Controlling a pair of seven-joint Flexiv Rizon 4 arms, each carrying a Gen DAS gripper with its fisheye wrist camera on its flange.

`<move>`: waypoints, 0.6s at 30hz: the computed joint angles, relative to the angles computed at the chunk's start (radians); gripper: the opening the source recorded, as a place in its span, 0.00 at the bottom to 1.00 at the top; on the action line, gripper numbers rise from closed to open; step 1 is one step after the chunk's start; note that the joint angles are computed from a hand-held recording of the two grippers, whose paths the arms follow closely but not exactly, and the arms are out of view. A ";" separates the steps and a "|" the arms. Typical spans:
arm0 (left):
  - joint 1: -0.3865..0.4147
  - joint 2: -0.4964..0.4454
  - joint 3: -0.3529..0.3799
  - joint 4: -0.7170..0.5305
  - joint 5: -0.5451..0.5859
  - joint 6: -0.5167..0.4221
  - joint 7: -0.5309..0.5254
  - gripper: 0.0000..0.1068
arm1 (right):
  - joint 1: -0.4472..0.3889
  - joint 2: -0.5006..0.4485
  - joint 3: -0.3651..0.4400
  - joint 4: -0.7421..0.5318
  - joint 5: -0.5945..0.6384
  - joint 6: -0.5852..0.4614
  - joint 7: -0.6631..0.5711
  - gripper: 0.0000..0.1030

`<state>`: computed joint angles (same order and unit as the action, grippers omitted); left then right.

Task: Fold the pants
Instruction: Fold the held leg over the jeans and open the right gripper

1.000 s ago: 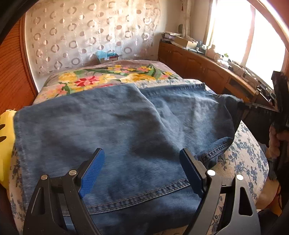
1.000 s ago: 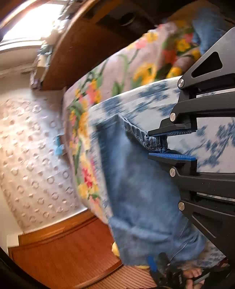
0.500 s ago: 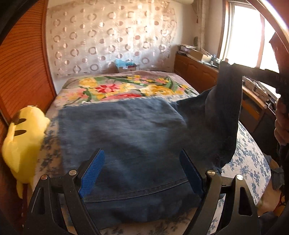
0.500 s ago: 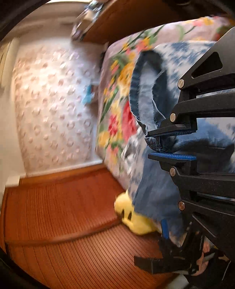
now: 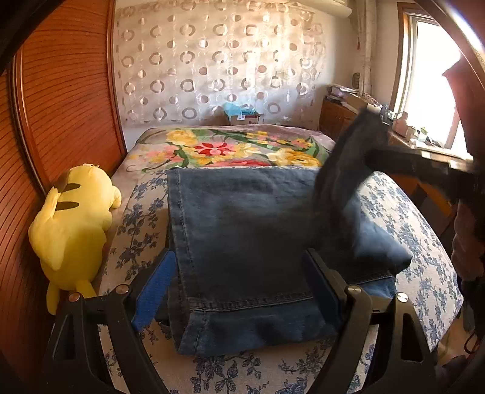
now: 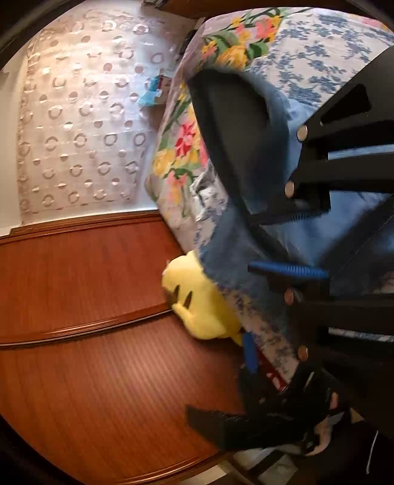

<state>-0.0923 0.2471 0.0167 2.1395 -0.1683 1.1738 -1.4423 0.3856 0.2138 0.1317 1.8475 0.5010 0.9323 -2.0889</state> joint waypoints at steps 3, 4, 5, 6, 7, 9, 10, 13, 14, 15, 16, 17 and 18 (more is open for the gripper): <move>0.003 -0.007 -0.005 -0.006 0.008 -0.004 -0.006 0.80 | -0.013 0.003 0.000 0.001 -0.022 -0.005 0.031 0.41; 0.001 -0.010 -0.004 -0.007 0.006 -0.003 -0.003 0.80 | -0.015 -0.003 0.004 -0.006 -0.037 -0.003 0.051 0.41; -0.002 -0.009 -0.003 -0.006 0.004 -0.003 0.000 0.80 | -0.020 0.007 0.016 0.003 -0.056 0.000 0.079 0.41; -0.004 -0.011 -0.006 -0.008 0.005 -0.004 0.002 0.80 | -0.025 0.018 0.023 0.015 -0.073 0.006 0.103 0.42; -0.005 -0.014 -0.007 -0.013 0.006 -0.008 0.004 0.80 | -0.025 0.007 0.040 0.009 -0.110 0.019 0.151 0.42; -0.007 -0.019 -0.011 -0.019 0.011 -0.012 0.008 0.80 | -0.026 0.006 0.044 0.021 -0.142 0.033 0.191 0.42; -0.008 -0.021 -0.012 -0.021 0.011 -0.013 0.008 0.80 | -0.026 0.011 0.049 0.033 -0.156 0.040 0.212 0.42; -0.013 -0.029 -0.015 -0.028 0.009 -0.018 0.010 0.80 | -0.024 0.009 0.066 0.058 -0.216 0.059 0.288 0.43; -0.014 -0.031 -0.015 -0.029 0.009 -0.019 0.010 0.80 | -0.021 0.009 0.066 0.064 -0.228 0.058 0.303 0.43; -0.016 -0.036 -0.016 -0.031 0.007 -0.019 0.013 0.80 | -0.017 0.001 0.064 0.057 -0.242 0.054 0.318 0.44; -0.017 -0.040 -0.017 -0.035 0.009 -0.022 0.011 0.80 | -0.017 0.003 0.068 0.065 -0.257 0.055 0.337 0.44; -0.017 -0.043 -0.018 -0.038 0.010 -0.024 0.012 0.80 | -0.017 0.004 0.070 0.068 -0.274 0.053 0.354 0.44; -0.018 -0.046 -0.019 -0.040 0.010 -0.025 0.011 0.80 | -0.017 0.008 0.069 0.071 -0.285 0.045 0.366 0.44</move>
<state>-0.1102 0.2008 -0.0025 2.0993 -0.1580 1.1485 -1.4309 0.3689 0.2219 0.2004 1.9180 0.2157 0.9776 -1.7227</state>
